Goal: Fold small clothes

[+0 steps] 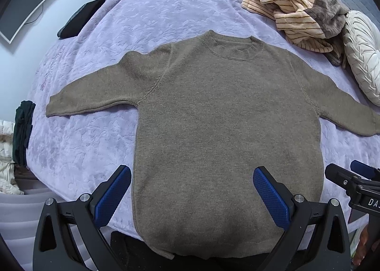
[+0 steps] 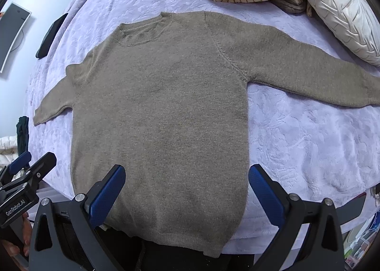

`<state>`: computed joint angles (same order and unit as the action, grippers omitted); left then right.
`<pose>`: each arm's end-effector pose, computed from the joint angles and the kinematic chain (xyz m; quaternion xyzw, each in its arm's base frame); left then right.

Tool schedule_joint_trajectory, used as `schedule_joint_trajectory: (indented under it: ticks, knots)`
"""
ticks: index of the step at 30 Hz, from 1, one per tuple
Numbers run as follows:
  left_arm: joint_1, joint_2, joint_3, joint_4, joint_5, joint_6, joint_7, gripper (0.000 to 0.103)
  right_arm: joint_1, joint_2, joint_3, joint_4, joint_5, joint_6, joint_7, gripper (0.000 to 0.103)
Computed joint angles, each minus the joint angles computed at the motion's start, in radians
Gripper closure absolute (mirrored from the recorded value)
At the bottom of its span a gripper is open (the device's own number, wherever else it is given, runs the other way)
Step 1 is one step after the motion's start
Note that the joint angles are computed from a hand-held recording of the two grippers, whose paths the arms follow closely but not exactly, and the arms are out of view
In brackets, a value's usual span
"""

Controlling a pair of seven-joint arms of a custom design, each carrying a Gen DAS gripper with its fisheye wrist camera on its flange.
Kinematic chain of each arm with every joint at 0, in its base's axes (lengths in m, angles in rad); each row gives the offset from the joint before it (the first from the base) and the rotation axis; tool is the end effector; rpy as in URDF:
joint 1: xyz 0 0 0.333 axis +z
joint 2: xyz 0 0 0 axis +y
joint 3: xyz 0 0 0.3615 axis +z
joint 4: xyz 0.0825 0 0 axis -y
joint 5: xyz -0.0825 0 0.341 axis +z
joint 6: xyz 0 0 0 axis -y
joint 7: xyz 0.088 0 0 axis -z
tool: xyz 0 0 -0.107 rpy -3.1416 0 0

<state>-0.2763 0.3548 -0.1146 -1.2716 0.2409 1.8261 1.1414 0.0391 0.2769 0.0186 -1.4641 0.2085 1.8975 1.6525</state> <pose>0.6189 -0.2166 0.6221 -0.7043 0.6957 -0.0566 0.1292 0.6303 0.0498 0.5914 -0.6738 0.7275 0.0270 0.1265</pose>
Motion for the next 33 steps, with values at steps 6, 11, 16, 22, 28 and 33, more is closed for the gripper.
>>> schedule_joint_trajectory:
  ticks: [6, 11, 16, 22, 28, 33]
  knots:
    - [-0.001, 0.013, 0.001, 0.017, -0.003, -0.011, 0.006, 0.000, -0.002, 0.009, -0.001, 0.007, 0.004, -0.002, 0.010, 0.000]
    - [0.000, 0.022, 0.002, 0.027, -0.011, -0.017, 0.008, 0.000, -0.003, 0.017, -0.001, 0.018, -0.004, -0.012, 0.012, 0.000]
    - [0.003, 0.031, 0.003, 0.040, -0.021, -0.023, 0.016, 0.000, -0.001, 0.023, 0.000, 0.028, -0.013, -0.022, 0.018, 0.000]
    - [0.005, 0.039, 0.003, 0.046, -0.031, -0.023, 0.025, 0.000, 0.002, 0.023, 0.001, 0.033, -0.020, -0.023, 0.027, 0.000]
    - [0.003, 0.037, 0.005, 0.040, -0.030, -0.021, 0.029, 0.000, 0.003, 0.024, 0.001, 0.037, -0.020, -0.027, 0.034, 0.000]
    - [0.007, 0.037, 0.002, 0.038, -0.039, -0.025, 0.040, 0.000, 0.004, 0.017, 0.002, 0.025, -0.020, -0.014, 0.038, 0.000]
